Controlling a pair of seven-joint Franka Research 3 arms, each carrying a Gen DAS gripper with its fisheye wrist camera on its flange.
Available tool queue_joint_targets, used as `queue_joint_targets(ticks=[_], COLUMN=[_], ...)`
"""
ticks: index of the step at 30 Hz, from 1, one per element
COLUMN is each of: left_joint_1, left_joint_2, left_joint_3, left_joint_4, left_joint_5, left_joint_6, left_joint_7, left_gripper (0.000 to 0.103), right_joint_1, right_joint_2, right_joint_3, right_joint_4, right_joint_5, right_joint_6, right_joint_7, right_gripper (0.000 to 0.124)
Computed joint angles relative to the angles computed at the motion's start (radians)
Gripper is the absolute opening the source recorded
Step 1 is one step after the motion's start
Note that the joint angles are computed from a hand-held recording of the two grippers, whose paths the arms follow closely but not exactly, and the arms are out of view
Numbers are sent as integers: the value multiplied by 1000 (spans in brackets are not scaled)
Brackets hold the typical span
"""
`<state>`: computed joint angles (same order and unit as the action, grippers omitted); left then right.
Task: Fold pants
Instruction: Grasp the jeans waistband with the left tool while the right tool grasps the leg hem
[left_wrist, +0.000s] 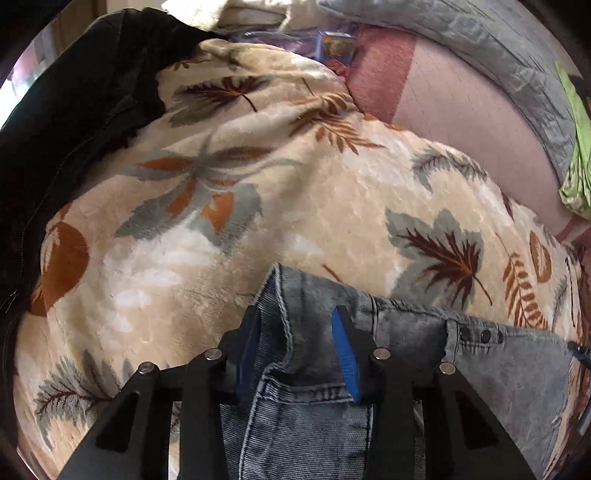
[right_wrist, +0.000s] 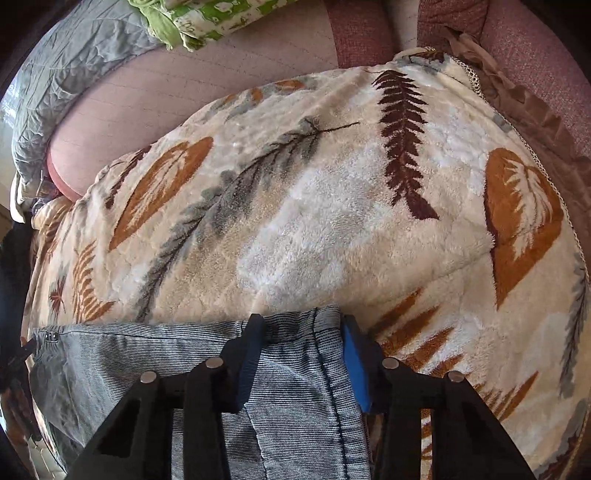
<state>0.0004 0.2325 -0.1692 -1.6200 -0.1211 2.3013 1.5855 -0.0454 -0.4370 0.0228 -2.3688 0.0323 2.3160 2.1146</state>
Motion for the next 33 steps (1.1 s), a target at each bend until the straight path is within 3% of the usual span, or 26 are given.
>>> queue_joint_targets(ticks=[5, 7, 8, 12, 17, 25, 31, 33], left_joint_1=[-4, -20, -29, -65, -47, -26, -44, -58], left_joint_2=[54, 72, 83, 60, -9, -144, -313, -326], left_joint_3=[-4, -4, -1, 13, 1, -1, 37, 54], left_joint_4=[71, 87, 100, 58, -11, -136, -326, -339], left_joint_5=[8, 46, 70, 199, 181, 48, -156, -165], left_joint_6=[-57, -55, -66, -1, 89, 207, 364, 348], left_joint_7=[16, 1, -10, -52, -35, 36, 210, 211], left_gripper=[41, 29, 2, 3, 2, 2, 2, 2], right_joint_1=[0, -2, -5, -7, -17, -29, -58, -57], right_joint_2=[-4, -5, -8, -24, -68, -102, -173, -150], right_joint_3=[-4, 0, 5, 18, 59, 87, 117, 122], right_joint_4=[-6, -8, -7, 2, 22, 5, -52, -23], right_joint_5=[1, -6, -18, -48, -139, -196, -255, -257], right_joint_6=[1, 4, -2, -20, -17, -44, 100, 46], right_joint_7=[-15, -15, -13, -17, 11, 50, 152, 131], right_gripper=[45, 45, 38, 24, 23, 23, 23, 23])
